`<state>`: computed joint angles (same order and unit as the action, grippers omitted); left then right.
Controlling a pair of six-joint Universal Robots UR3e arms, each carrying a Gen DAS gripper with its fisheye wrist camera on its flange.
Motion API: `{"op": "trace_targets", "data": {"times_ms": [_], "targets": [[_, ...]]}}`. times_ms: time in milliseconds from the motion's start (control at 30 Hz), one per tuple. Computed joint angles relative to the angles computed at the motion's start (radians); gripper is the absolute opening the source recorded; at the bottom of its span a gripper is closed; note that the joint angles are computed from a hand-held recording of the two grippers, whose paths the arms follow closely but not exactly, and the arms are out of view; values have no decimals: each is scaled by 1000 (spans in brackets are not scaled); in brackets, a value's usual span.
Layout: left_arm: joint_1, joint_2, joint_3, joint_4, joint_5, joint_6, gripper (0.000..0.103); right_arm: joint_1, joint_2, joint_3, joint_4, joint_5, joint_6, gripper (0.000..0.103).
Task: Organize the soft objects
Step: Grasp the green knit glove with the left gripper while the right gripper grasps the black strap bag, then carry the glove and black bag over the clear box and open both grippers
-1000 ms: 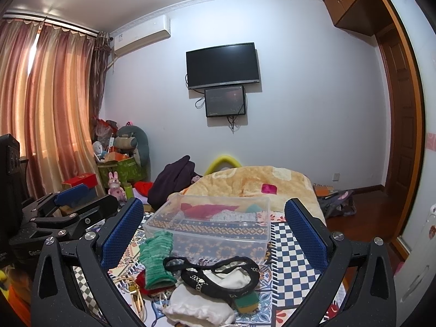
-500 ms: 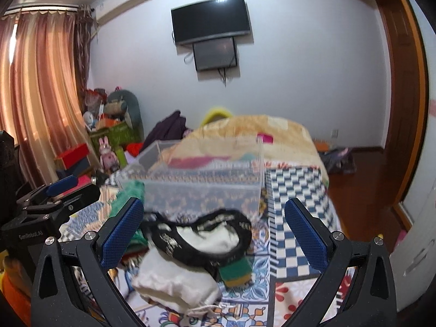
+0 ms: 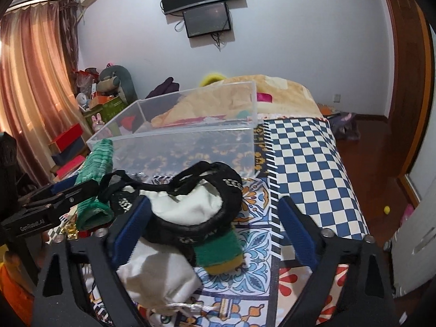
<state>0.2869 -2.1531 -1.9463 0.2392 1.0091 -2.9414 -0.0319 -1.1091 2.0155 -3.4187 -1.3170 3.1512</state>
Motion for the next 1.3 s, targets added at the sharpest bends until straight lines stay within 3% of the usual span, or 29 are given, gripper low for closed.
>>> {"op": "trace_targets", "data": {"times_ms": [233,600,667,933,1300], "targets": [[9,-24,21,-26,-47,16,53,-41,19,-12,33,92,12,57],[11,14,-40,46,-78,38,24,-32,20,-23,5,91,28,21],[16,21,-50,67,-82,41,19,-43,9,-14,-3,116,29,19],[43,93,-127,165,-112,40,18,-44,-38,17,-57,142,21,14],[63,183,-130,138,-146,28,18,-13,-92,-59,-36,124,11,13]]}}
